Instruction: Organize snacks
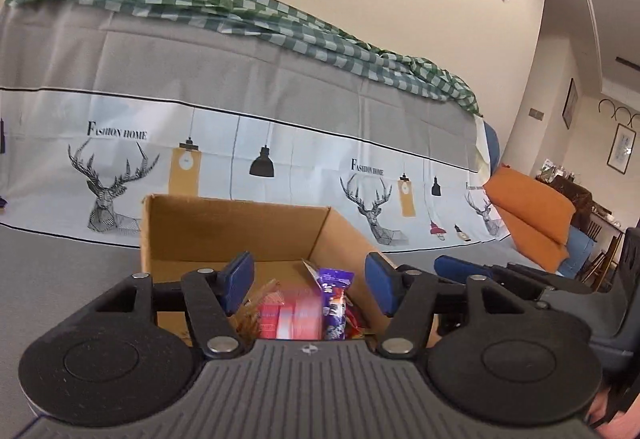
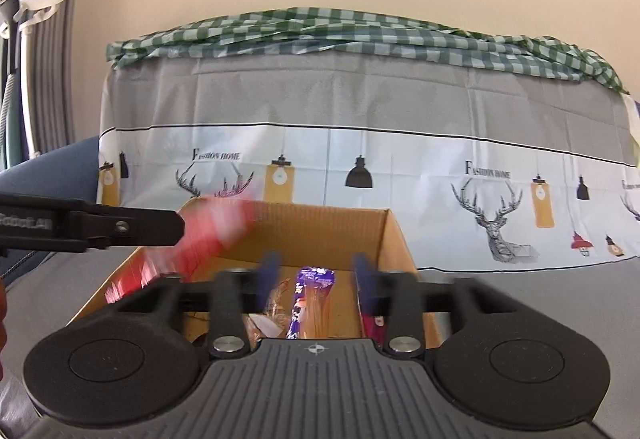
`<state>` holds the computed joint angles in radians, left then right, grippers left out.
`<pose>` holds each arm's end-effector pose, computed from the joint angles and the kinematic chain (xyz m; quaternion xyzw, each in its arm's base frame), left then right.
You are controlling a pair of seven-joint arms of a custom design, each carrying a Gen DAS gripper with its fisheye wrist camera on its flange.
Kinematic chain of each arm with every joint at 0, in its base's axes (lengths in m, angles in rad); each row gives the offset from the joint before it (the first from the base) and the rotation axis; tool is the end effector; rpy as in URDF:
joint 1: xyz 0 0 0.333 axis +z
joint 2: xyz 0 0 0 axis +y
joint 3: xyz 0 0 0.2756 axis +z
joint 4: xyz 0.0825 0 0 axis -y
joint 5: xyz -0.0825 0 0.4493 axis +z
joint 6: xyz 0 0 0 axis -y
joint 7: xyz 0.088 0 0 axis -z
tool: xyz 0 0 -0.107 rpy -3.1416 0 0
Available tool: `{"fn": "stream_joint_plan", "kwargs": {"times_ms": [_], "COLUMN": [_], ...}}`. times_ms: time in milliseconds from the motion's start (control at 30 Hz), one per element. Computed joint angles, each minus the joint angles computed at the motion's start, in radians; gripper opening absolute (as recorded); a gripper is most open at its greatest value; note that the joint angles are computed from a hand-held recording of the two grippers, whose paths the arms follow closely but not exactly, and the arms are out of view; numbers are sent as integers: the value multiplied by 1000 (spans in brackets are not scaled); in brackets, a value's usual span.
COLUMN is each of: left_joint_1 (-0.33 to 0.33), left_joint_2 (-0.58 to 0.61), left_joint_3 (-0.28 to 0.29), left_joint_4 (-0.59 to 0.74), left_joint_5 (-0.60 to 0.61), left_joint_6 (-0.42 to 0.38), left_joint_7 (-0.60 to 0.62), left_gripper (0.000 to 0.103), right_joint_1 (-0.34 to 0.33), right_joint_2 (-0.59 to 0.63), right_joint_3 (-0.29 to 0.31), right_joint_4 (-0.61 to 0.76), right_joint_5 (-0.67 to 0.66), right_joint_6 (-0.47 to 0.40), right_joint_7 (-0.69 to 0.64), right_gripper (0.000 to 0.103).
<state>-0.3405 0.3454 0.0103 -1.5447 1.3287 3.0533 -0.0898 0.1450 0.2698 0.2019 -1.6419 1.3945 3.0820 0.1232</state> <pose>0.6730 -0.3120 0.4833 -0.5942 0.5595 -0.5023 0.2854 0.7022 0.1547 0.4794 -0.6803 0.4525 -0.3075 0.4877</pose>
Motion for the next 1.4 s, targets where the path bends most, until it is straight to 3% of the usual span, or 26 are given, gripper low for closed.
{"fn": "stream_joint_plan", "kwargs": {"times_ms": [67, 133, 200, 300, 400, 433, 500, 633, 700, 867, 1000, 1400], "left_joint_1": [1, 1, -11, -16, 18, 26, 35, 68, 69, 71, 74, 62], "left_joint_2": [-21, -47, -89, -176, -253, -275, -309, -340, -340, -306, -294, -284], "left_joint_3": [-2, -7, -9, -38, -93, -114, -159, -212, -231, -237, -230, -224], "left_joint_4": [-26, -54, -87, -169, -265, -293, -336, -399, -400, -371, -368, -354], "left_joint_5": [-3, 6, 83, 192, 56, 1, -113, -364, -393, -432, -499, -452], "left_joint_6": [-11, -26, -67, -158, -183, -217, -311, -304, -356, -424, -412, -402], "left_joint_7": [0, -10, -73, -174, -82, -42, 52, 204, 219, 265, 304, 289], "left_gripper": [68, 80, 84, 87, 91, 99, 102, 102, 102, 102, 102, 102], "right_joint_1": [3, 8, 12, 49, 78, 84, 88, 57, 99, 77, 79, 93], "right_joint_2": [-6, -14, -32, -89, -171, -200, -254, -336, -348, -343, -334, -330], "right_joint_3": [-6, -6, -5, -58, -112, -125, -142, -143, -177, -157, -157, -161], "right_joint_4": [-7, -19, -37, -111, -220, -262, -343, -458, -470, -492, -490, -496], "right_joint_5": [-18, -30, -40, -231, -467, -540, -675, -856, -802, -981, -1035, -1054], "right_joint_6": [-7, 5, 26, 14, 0, 7, 23, -11, -27, -9, -4, 19], "right_joint_7": [35, 54, 64, 297, 564, 639, 773, 1042, 994, 1081, 1100, 1056], "right_gripper": [62, 77, 97, 102, 102, 102, 102, 102, 102, 102, 102, 102]}}
